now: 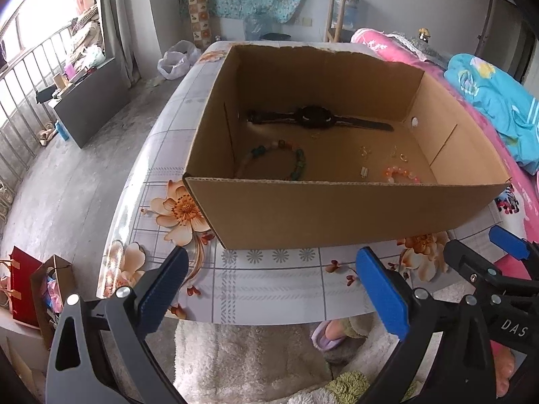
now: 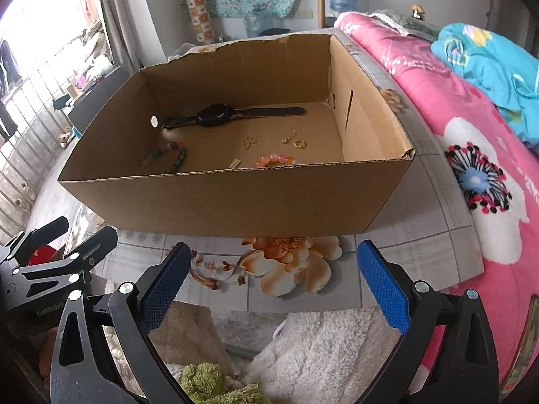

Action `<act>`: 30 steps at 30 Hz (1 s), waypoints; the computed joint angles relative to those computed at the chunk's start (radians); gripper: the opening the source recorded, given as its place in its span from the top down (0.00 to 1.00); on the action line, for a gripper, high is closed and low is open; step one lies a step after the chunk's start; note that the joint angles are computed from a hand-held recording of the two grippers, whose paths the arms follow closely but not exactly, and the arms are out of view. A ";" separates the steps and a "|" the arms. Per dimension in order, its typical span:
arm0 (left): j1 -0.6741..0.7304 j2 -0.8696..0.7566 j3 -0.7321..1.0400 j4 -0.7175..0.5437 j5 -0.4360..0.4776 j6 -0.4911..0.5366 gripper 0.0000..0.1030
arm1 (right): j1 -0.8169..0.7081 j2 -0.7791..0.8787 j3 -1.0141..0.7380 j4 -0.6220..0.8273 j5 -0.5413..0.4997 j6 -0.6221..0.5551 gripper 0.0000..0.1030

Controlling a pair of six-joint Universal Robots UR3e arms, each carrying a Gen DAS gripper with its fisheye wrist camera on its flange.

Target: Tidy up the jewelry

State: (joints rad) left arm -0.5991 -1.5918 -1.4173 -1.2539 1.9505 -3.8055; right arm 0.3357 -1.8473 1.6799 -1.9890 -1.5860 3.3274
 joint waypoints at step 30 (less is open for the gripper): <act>-0.003 -0.069 0.088 -0.054 0.014 -0.006 0.05 | -0.039 0.012 -0.009 -0.003 0.025 -0.026 0.08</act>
